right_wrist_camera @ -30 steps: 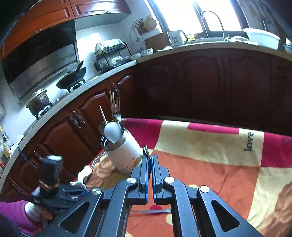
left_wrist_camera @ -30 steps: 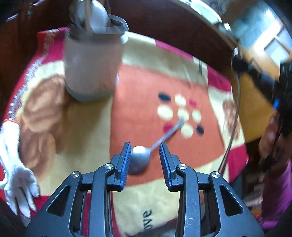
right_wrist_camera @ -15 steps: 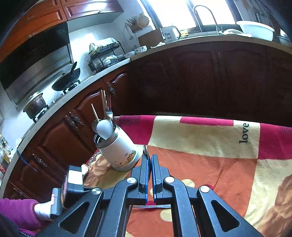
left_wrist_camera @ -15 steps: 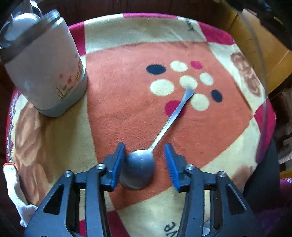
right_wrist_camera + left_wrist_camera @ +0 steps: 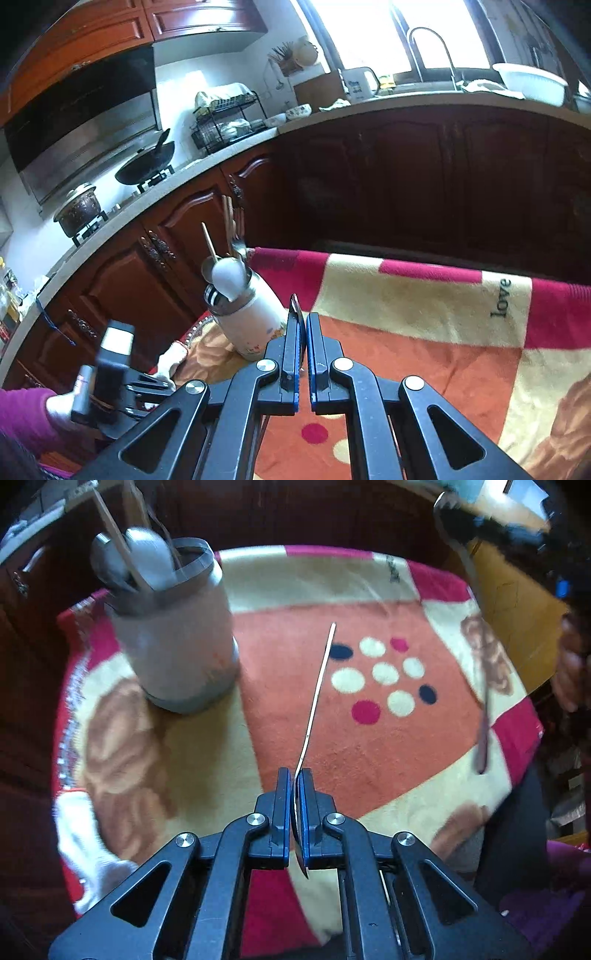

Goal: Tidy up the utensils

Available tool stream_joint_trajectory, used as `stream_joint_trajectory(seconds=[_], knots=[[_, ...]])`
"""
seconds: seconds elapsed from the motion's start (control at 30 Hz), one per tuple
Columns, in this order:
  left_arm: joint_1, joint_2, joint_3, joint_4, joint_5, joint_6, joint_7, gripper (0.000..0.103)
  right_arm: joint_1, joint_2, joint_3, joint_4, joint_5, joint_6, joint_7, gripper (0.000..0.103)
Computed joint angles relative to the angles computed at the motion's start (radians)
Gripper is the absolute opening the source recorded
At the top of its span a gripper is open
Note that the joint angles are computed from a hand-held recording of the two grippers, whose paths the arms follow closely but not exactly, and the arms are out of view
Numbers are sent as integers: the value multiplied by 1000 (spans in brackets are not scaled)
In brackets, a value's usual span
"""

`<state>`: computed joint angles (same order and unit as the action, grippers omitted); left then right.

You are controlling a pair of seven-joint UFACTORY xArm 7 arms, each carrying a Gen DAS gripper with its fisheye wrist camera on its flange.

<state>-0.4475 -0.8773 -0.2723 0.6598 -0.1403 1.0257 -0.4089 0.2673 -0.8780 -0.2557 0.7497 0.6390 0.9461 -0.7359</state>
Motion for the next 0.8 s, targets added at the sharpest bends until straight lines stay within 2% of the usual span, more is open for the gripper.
stream_joint_trajectory(seconds=[0.23, 0.4, 0.63, 0.8], knots=[[41, -92, 47, 65, 3, 60, 9, 3, 46, 26, 30, 36, 42, -36, 2, 3], [103, -94, 58, 129, 60, 152, 61, 3, 83, 58, 66, 61, 65, -89, 2, 3], [165, -66, 92, 219, 118, 297, 188, 3, 142, 172, 116, 163, 105, -224, 28, 3], [195, 0, 114, 315, 136, 425, 300, 3, 184, 290, 166, 272, 112, -364, 36, 3]])
